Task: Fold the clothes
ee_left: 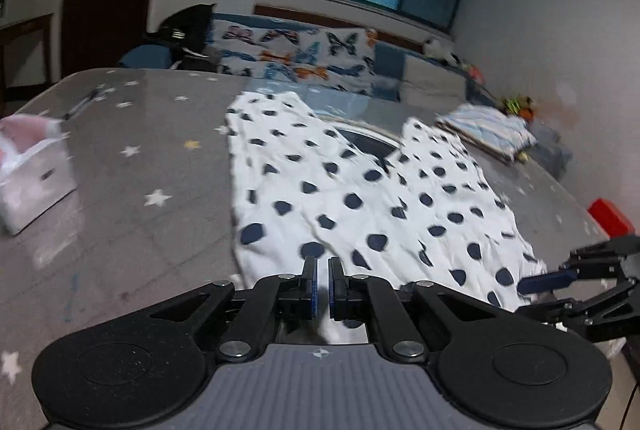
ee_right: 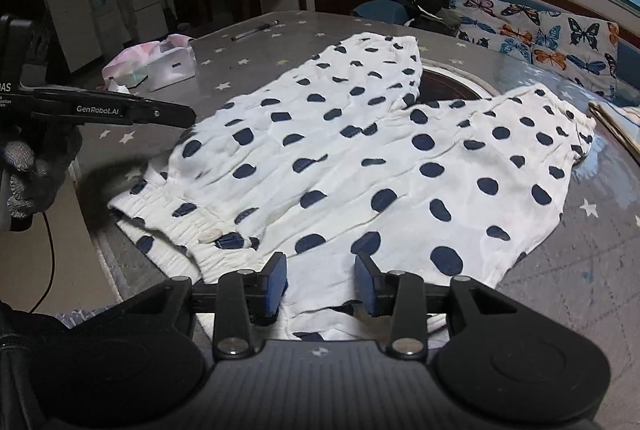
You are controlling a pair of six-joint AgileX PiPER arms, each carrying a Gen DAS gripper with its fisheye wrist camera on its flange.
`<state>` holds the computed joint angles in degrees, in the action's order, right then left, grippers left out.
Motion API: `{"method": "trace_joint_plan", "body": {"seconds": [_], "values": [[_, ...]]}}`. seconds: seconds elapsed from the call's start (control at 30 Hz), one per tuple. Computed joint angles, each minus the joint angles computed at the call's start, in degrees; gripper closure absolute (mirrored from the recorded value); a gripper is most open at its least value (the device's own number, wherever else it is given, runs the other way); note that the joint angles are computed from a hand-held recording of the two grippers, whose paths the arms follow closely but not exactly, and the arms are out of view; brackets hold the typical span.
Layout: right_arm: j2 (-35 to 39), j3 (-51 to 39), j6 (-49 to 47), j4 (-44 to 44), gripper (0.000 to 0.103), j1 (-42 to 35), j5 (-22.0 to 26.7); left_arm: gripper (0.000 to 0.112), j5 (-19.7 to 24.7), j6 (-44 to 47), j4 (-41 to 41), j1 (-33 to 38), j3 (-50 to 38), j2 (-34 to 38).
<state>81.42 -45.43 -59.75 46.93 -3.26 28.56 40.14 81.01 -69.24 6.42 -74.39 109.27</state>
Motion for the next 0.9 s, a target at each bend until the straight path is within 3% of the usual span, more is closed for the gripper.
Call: {"method": "trace_joint_plan", "body": {"seconds": [0.17,0.9], "values": [[0.62,0.37,1.48,-1.16,0.064,-0.60,-0.26,0.107,-5.36,-4.79,6.58,-3.24,-1.76,2.36],[-2.96,2.85,0.86,-2.21,0.063,-2.81,3.10,0.108,-3.82,-0.40,8.76,0.05,2.48,-0.45]]}}
